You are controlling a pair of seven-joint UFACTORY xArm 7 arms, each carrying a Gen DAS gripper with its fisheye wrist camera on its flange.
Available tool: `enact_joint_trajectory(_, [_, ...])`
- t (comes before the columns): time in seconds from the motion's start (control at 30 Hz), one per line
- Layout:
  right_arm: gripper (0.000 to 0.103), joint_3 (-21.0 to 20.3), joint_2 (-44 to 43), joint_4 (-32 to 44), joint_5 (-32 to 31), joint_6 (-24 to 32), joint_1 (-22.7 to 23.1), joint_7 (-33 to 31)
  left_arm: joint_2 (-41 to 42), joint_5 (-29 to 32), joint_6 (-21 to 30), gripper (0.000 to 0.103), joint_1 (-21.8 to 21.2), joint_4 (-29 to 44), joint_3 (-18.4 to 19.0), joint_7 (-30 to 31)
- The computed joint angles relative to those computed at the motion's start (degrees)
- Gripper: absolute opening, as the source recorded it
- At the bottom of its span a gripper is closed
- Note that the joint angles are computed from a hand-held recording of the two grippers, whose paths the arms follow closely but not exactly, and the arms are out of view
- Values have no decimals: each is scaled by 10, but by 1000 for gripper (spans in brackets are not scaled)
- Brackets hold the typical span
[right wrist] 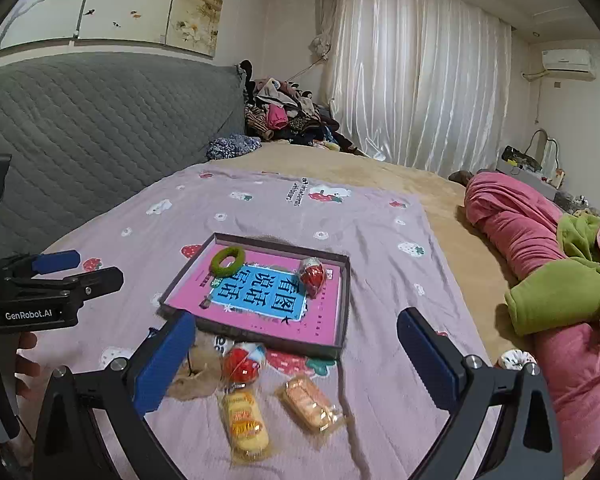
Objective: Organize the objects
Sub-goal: 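Withdraw both tools from the tray back toward the remaining items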
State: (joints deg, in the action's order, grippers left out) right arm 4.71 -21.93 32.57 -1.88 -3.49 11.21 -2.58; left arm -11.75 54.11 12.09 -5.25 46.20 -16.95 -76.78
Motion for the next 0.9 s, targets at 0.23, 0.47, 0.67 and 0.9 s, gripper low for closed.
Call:
enact_joint_trajectory(0.23, [102,-2,-57,-37,1,21,3,2,-43,-46,40,93,-21,-22,-16,35])
enact_joint_trajectory(0.47, [102,-16,-114,-75,8,37,19,-3,-66,-66,68,93,-25,-30,-44,45])
enact_joint_trajectory(0.67, [102,-21,-141,-102,13,40,28,-6,-74,-76,87,93,-30,-39,-58,47])
enact_joint_trajectory(0.9, [102,-30,-151,-125,23,36,47,-8,-84,-81,95,93,-34,-51,-65,42])
